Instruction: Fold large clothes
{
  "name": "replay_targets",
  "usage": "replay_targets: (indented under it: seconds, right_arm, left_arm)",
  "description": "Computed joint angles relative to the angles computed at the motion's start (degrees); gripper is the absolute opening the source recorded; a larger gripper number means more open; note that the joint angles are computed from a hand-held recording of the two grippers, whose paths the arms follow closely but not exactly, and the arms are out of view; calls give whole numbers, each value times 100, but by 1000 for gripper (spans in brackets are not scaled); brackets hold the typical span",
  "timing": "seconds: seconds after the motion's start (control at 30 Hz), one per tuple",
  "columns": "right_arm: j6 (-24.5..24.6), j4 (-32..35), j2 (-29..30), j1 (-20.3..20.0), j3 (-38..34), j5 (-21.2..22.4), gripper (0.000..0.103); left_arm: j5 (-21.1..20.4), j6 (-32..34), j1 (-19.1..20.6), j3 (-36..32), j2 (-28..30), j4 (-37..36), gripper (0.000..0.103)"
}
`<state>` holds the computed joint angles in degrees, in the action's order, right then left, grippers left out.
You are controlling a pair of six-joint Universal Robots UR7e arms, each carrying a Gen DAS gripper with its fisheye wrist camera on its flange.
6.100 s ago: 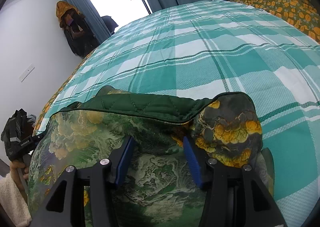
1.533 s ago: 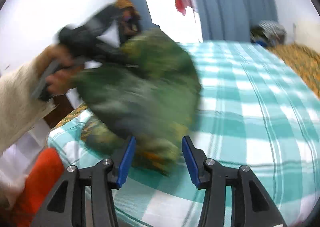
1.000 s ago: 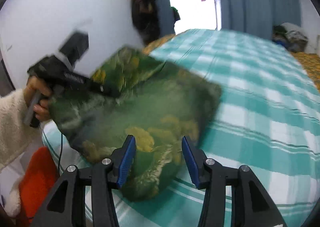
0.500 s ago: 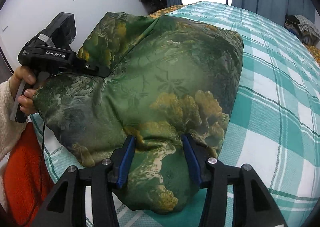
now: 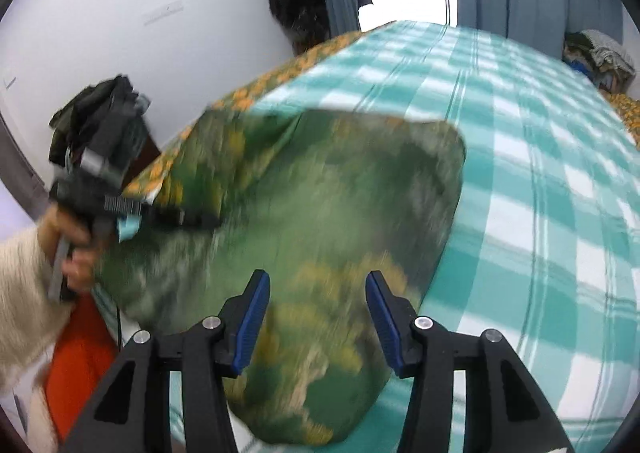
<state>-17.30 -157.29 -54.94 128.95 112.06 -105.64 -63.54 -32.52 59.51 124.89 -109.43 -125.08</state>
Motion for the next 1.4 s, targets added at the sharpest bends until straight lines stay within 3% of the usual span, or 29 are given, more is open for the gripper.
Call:
replay_targets:
  seconds: [0.13,0.3,0.37,0.5,0.6,0.67,0.77,0.9,1.1,1.33,1.4]
  right_arm:
    - [246,420,508,-225,-418,20,52]
    - [378,337,780,-525,-350,163,52]
    - [359,541,809,-460,-466,43,52]
    - [496,1568,923,-180,-1160,-293,52]
    - [397,1313,1053,-19,-1542,-343,52]
    - [635,1324,1247,-34,-1844,-272,52]
    - [1029,1864,1693,-224,-2276,-183,52]
    - [545,1415,2003,-257,-2109,-593,52]
    - [167,756,1531,19,-1544,-816,51]
    - [-128,-347,-77,240,304,-321,51]
    - [-209,-329,-209,260,560,-279,51]
  left_arm:
    - [-60,125,129,22,-24,-58,41]
    - [-122,347,317,109,-167,-109,41]
    - [-204,389,374,120,-182,-168,42]
    - [-161,385,331,167,-242,-186,42]
    - [-166,350,310,225,-307,-224,42]
    - [-149,324,288,248,-319,-225,42]
    - [-106,316,282,250,-297,-200,42]
    - [53,275,231,258,-238,-96,42]
    - [-122,371,309,316,-351,-222,43]
    - [-356,577,534,403,-393,-510,44]
    - [-434,633,628,411,-393,-574,44]
